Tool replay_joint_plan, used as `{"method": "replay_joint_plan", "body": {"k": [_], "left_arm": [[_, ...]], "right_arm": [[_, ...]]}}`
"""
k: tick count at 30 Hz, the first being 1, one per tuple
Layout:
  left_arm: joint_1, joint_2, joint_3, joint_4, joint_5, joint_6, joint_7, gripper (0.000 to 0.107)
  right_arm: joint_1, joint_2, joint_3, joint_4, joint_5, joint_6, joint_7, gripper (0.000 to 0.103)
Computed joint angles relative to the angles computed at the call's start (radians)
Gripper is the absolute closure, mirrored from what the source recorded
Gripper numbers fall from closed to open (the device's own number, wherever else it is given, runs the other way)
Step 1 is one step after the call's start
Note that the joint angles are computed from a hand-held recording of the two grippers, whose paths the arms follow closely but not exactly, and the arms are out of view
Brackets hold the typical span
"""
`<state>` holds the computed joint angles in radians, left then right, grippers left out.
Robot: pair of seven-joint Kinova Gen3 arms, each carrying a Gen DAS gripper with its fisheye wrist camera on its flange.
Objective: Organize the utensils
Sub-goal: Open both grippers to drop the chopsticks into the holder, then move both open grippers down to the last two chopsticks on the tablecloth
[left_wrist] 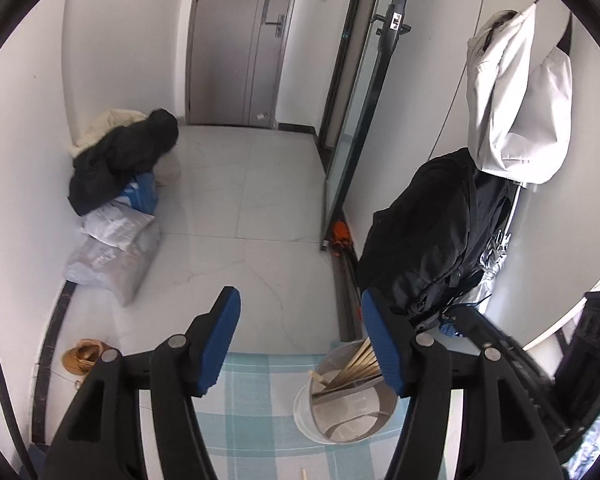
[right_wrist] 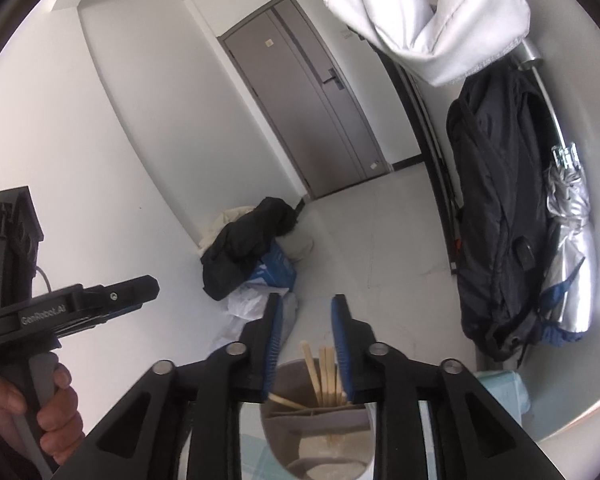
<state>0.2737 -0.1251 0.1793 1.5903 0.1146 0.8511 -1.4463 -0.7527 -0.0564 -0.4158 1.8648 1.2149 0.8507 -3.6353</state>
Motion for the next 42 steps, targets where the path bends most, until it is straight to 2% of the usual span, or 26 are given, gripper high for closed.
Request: {"method": "replay_joint_plan", "body": {"k": [4, 7, 9, 12, 16, 18, 25, 29, 34, 38, 42], "left_arm": [[-0.001, -0.046, 0.035, 0.021, -0.071, -0.008, 0.074, 0.047], [-0.007, -0.072, 0.053, 0.035, -0.096, -0.013, 0.126, 0.037], [-0.011, -0.101, 0.07, 0.049, -0.122, -0.02, 0.151, 0.036], [-0.02, -0.13, 0.112, 0.056, -0.183, -0.004, 0.192, 0.036], [-0.021, -0.182, 0.124, 0.09, -0.188, -0.004, 0.21, 0.035], [-0.026, -0.213, 0.126, 0.115, -0.184, -0.014, 0.217, 0.029], [-0.062, -0.318, 0.153, 0.226, -0.18, -0.07, 0.231, 0.023], [-0.086, -0.365, 0.172, 0.288, -0.177, -0.099, 0.232, 0.017], [-0.086, -0.414, 0.16, 0.353, -0.15, -0.127, 0.207, 0.015], [-0.103, -0.444, 0.179, 0.403, -0.142, -0.143, 0.196, 0.01], [-0.106, -0.459, 0.183, 0.455, -0.122, -0.172, 0.195, 0.01]], "right_arm": [[-0.012, -0.034, -0.027, -0.013, -0.03, 0.026, 0.036, 0.071], [-0.025, -0.047, -0.071, -0.023, -0.03, 0.077, 0.035, 0.07], [-0.038, -0.05, -0.098, -0.037, -0.032, 0.123, 0.04, 0.062], [-0.068, -0.058, -0.141, -0.05, -0.028, 0.198, 0.039, 0.057], [-0.111, -0.055, -0.195, -0.054, -0.007, 0.3, 0.026, 0.055], [-0.145, -0.045, -0.219, -0.045, 0.001, 0.367, -0.009, 0.047], [-0.263, -0.024, -0.246, -0.013, -0.022, 0.482, -0.104, 0.046], [-0.328, -0.005, -0.251, 0.003, -0.019, 0.524, -0.153, 0.04], [-0.417, 0.041, -0.238, 0.003, -0.027, 0.601, -0.191, 0.038], [-0.48, 0.069, -0.216, 0.013, -0.038, 0.629, -0.235, 0.028], [-0.523, 0.09, -0.192, 0.021, -0.065, 0.625, -0.241, 0.017]]}}
